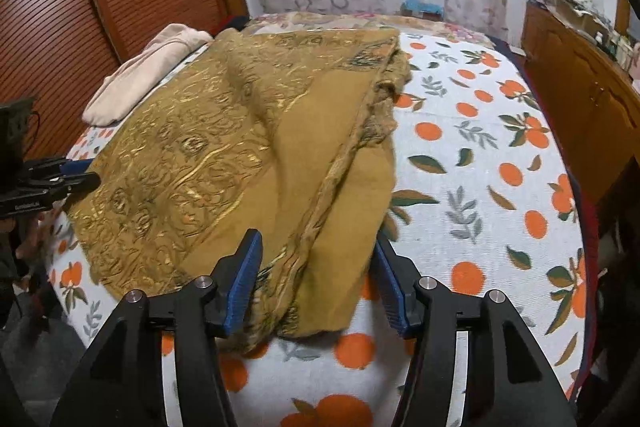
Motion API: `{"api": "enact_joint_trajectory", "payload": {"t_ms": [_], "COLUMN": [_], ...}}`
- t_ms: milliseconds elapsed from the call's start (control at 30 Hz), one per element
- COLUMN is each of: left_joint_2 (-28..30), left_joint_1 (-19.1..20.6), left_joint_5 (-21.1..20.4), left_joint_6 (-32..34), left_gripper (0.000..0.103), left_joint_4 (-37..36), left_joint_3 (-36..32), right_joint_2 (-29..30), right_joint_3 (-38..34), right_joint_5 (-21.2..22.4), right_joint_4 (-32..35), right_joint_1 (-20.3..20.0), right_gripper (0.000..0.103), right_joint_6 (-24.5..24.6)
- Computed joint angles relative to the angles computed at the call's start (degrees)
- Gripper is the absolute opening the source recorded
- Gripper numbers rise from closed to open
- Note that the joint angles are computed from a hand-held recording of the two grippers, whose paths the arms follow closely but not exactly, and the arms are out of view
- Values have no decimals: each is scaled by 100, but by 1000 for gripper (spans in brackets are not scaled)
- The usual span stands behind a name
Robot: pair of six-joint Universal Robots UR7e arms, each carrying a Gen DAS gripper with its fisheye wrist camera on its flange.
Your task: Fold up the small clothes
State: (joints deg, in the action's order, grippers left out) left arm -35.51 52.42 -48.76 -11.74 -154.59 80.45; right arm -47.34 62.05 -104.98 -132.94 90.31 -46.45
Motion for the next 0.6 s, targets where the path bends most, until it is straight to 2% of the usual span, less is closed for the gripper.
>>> {"api": "enact_joint_trajectory", "payload": {"t_ms": [100, 267, 300, 367, 433, 567, 600], "left_joint_2": [-21, -91, -115, -138, -149, -186, -192], "left_joint_1": [-9, 29, 48, 80, 93, 64, 58], "left_joint_5": [-19, -284, -402, -536, -622, -907, -993], "left_joint_6": [13, 3, 20, 4, 65, 321, 365], "left_gripper": [40, 40, 30, 21, 8, 3, 3], "left_joint_4": [-120, -334, -352, -345, -360, -693, -755], "left_joint_3": [80, 201, 215, 208, 188, 128, 66], "right_joint_2": [-28, -68, -72, -91, -78, -83, -82], "right_joint_3": [73, 214, 236, 266, 225, 52, -62], "right_joint_5": [38, 40, 46, 131, 218, 548, 747], "right_joint_4": [11, -98, -122, -81, 13, 256, 395], "right_joint_1": [11, 30, 32, 28, 29, 11, -2], "right_gripper": [53, 41, 38, 23, 16, 9, 9], "right_joint_6": [-42, -200, -241, -334, -454, -504, -462]}}
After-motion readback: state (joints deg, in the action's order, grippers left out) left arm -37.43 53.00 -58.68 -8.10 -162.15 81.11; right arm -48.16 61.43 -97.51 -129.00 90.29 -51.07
